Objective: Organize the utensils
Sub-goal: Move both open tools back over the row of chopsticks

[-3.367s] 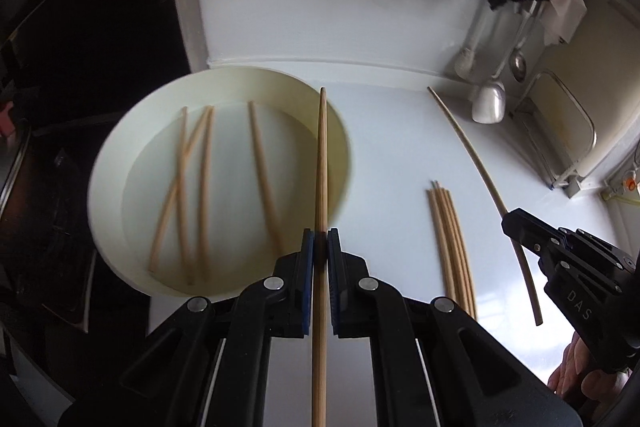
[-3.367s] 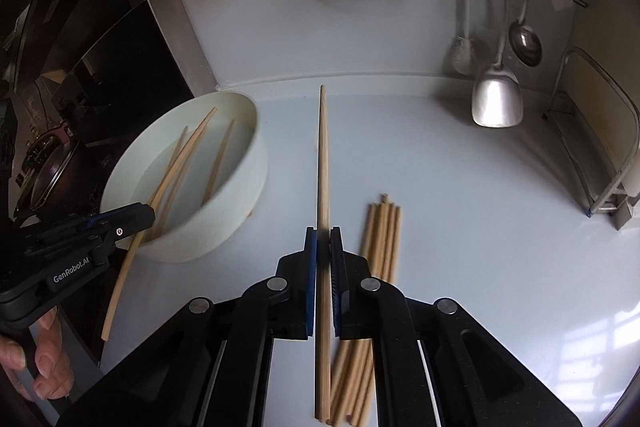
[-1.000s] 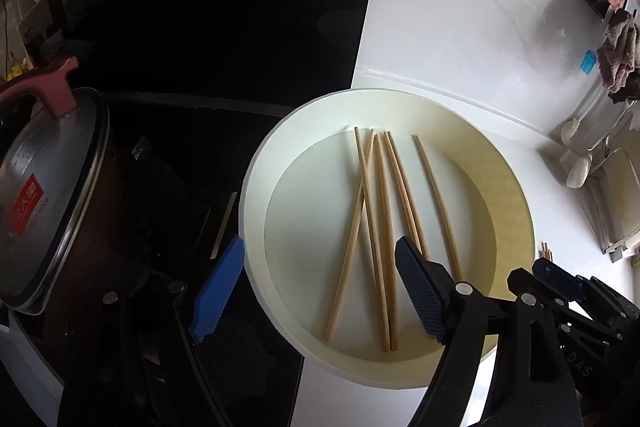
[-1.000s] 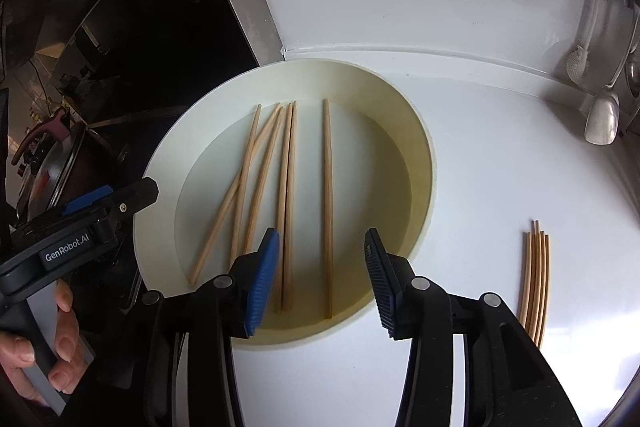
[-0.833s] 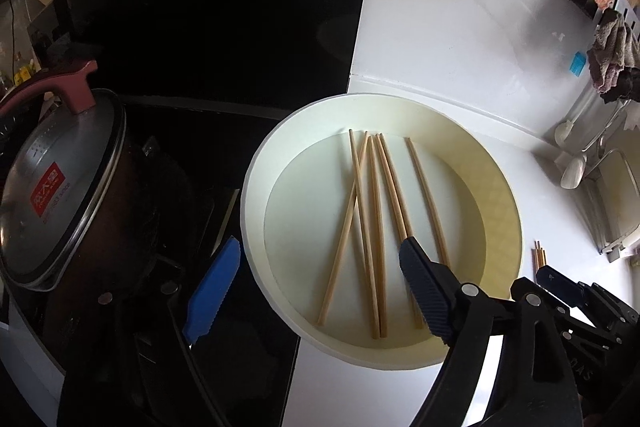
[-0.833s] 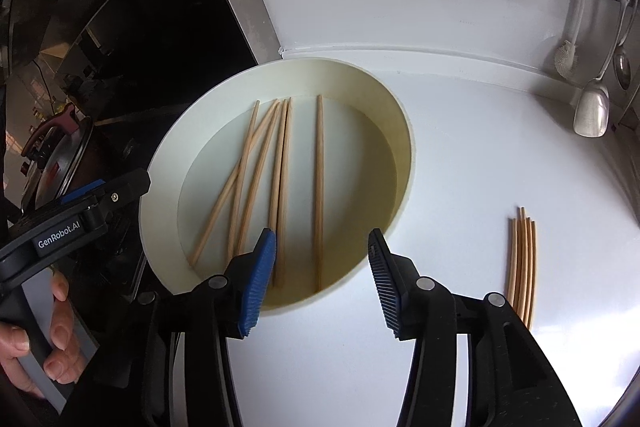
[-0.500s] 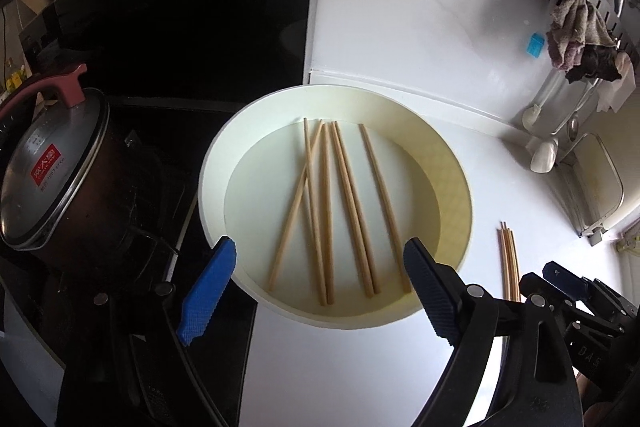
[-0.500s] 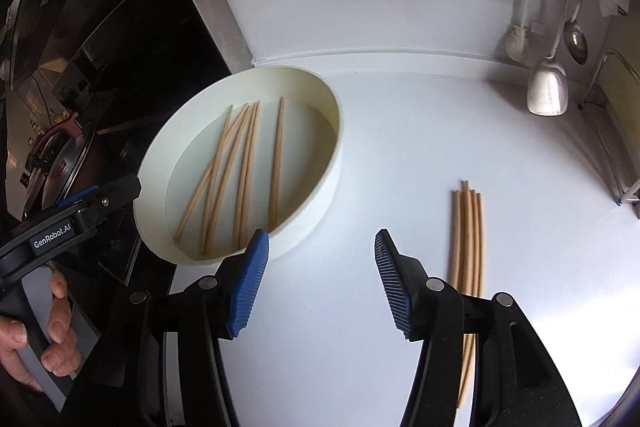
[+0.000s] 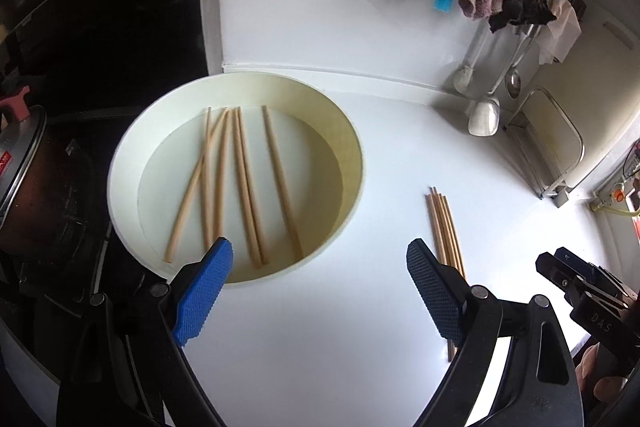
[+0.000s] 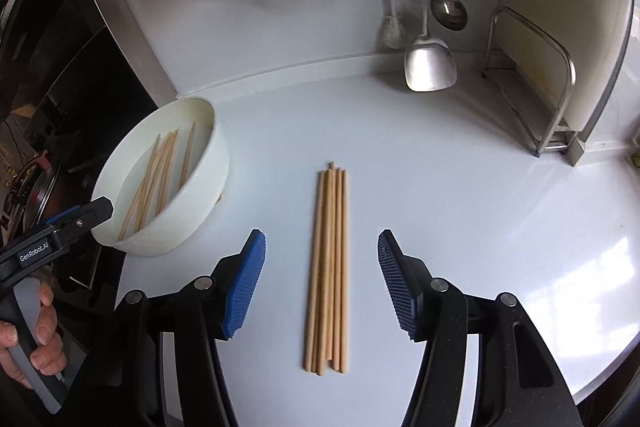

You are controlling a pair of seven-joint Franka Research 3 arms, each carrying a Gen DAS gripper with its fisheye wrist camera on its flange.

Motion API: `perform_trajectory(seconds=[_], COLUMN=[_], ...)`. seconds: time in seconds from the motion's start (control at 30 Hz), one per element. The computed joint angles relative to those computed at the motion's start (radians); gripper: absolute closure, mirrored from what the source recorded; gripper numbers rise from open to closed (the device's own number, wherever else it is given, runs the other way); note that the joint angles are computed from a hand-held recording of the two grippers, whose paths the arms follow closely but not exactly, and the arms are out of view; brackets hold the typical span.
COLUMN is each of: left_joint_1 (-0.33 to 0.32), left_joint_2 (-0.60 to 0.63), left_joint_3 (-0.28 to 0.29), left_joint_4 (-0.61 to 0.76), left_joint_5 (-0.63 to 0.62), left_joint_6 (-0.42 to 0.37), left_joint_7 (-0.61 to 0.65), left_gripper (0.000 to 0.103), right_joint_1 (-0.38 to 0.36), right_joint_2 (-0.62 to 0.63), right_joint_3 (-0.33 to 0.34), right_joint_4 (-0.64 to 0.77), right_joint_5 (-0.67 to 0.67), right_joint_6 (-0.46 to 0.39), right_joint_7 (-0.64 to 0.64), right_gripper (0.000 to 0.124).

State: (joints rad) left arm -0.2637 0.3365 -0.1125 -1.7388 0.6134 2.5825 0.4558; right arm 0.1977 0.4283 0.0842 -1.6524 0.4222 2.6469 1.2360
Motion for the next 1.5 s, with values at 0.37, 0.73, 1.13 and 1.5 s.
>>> perform_trajectory(seconds=[0.37,0.73,1.13,1.5], left_joint_1=[-0.079,-0.136,-0.140,-0.128], left_joint_2=[0.147,0.228,0.260,0.265], left_joint_3=[-0.007,0.042,0.057,0.045], left_joint_4=[0.147,0.193,0.196,0.187], left_joint_5=[-0.031,0.024,0.043,0.016], left_joint_6=[-0.039,-0.023,0.001,0.005], left_joint_7=[0.027,-0.045,-0.063,-0.065], left_gripper=[0.016,0.014,0.014,0.014], right_joint_1=[-0.048,-0.066,-0.010,0.008], right_joint_2=[0.041,0.162,0.230,0.238], right_joint_3=[-0.006,0.038,0.012,-0.005], right_joint_4=[-0.021,0.055,0.087,0.076], right_joint_5=[0.020,0.056,-0.004,-0.068], right_joint_6=[-0.017,0.029,0.089,0.129], right_joint_7=[-0.047,-0.120,-0.100,-0.058], right_gripper=[0.067,0.067,0.067,0.067])
